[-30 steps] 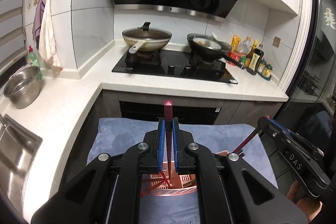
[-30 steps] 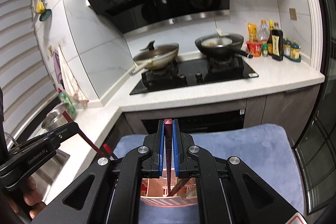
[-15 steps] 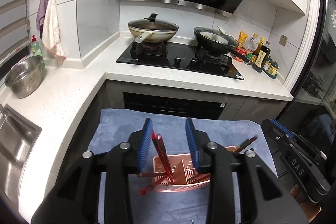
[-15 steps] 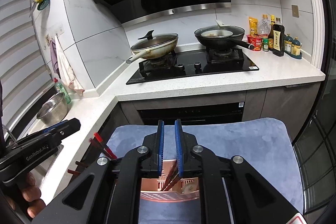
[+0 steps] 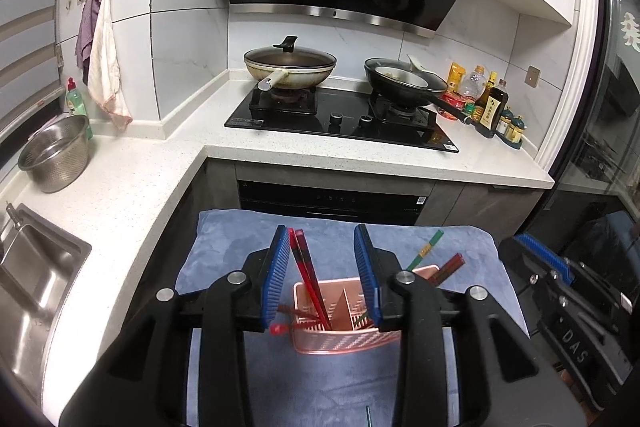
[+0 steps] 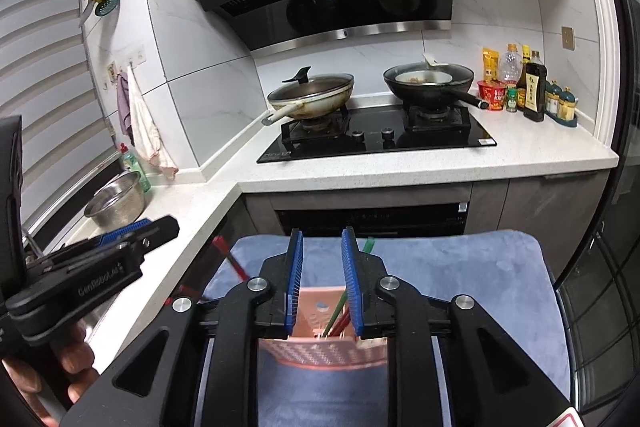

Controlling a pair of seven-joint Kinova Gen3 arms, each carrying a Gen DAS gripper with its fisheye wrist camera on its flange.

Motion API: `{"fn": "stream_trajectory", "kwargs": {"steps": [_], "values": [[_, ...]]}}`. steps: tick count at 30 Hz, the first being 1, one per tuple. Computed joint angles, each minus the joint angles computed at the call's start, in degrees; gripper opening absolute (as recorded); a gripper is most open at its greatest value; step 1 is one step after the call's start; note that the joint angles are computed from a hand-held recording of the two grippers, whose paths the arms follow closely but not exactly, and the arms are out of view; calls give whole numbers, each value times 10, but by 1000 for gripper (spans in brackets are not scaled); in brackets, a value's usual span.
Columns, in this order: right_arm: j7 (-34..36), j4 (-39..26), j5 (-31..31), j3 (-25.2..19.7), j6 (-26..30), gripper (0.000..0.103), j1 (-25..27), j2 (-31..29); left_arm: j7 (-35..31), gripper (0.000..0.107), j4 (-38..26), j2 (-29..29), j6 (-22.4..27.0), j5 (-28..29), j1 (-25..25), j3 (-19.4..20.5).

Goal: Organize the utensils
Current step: 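Open both tools to drop the chopsticks into the pink holder, then move both open tools back over the green chopstick and gold spoon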

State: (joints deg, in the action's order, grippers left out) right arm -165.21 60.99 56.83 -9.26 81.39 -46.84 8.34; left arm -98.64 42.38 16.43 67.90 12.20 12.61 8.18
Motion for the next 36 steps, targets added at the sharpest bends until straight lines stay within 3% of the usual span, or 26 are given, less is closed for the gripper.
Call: {"fn": "stream_trajectory", "kwargs": {"steps": [10, 22, 29, 36], "values": [[-50, 42, 10, -35, 49, 20, -37, -15, -37, 32, 111, -70, -33, 30, -25, -1], [-140, 115, -20, -85, 112, 20, -104, -15, -110, 32, 327, -186, -90, 77, -53, -31], [-248, 193, -102, -105, 88, 20, -132, -15, -145, 32, 447, -242, -103, 89, -60, -60], [-323, 240, -157, -116, 41, 20, -154, -2, -160, 32, 524, -272, -105, 75, -66, -76]]}}
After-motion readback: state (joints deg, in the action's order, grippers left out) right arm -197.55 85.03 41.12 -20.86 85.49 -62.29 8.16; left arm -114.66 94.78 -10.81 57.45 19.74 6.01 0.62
